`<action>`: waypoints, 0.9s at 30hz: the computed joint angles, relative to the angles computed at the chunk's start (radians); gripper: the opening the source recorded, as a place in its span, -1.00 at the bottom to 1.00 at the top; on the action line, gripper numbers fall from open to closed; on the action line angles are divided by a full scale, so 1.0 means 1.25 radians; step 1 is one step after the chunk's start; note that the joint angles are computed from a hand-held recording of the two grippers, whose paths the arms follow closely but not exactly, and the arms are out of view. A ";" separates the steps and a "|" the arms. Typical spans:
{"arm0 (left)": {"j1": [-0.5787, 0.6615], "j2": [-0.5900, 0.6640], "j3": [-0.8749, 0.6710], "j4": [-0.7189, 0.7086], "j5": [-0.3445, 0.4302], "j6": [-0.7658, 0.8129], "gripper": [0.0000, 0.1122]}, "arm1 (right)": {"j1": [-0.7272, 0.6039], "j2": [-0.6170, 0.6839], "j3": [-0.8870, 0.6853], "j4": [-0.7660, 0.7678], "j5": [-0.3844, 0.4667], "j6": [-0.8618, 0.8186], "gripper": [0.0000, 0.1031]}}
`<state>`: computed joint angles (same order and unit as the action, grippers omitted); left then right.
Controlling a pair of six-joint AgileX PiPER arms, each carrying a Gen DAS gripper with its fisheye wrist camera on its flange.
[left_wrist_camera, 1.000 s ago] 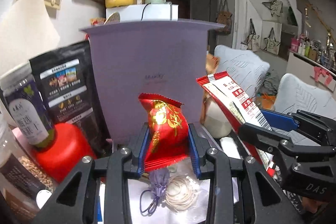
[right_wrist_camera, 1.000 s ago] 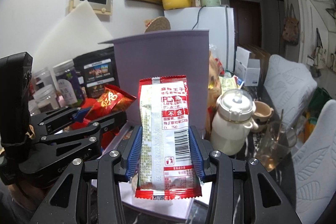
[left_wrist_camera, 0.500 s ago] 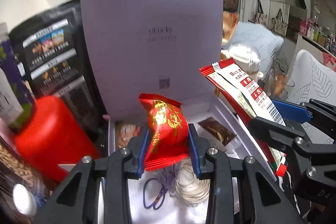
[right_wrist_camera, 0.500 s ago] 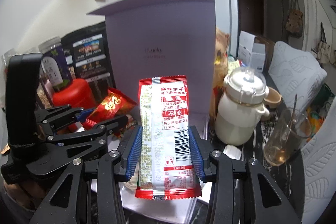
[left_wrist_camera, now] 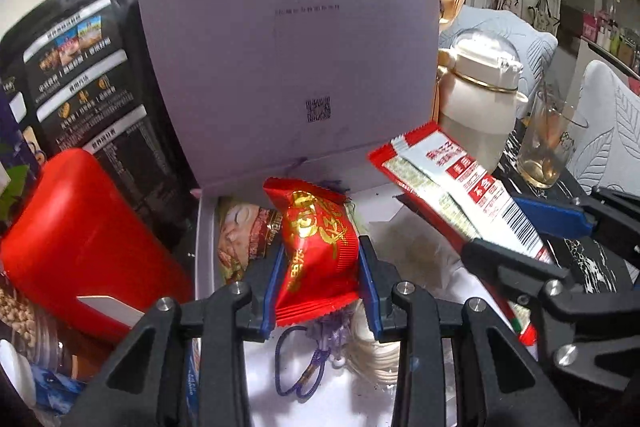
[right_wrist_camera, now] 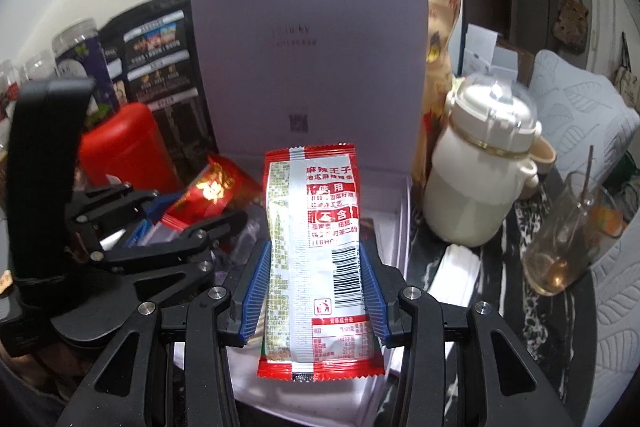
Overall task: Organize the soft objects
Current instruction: 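Lower both packets into the gift box and open both tools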
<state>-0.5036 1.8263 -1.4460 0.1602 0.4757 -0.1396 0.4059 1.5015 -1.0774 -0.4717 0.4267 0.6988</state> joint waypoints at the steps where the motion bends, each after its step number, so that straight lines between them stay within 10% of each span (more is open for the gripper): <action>1: 0.001 0.007 -0.005 -0.002 0.006 0.003 -0.40 | -0.003 0.007 -0.001 0.014 -0.001 -0.012 -0.15; 27: -0.029 0.055 -0.034 0.067 0.066 -0.104 -0.40 | 0.000 0.077 -0.030 0.053 0.063 -0.042 -0.06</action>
<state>-0.5397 1.8954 -1.4881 0.2443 0.5579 -0.2694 0.4058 1.5982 -1.1153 -0.4049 0.5058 0.6461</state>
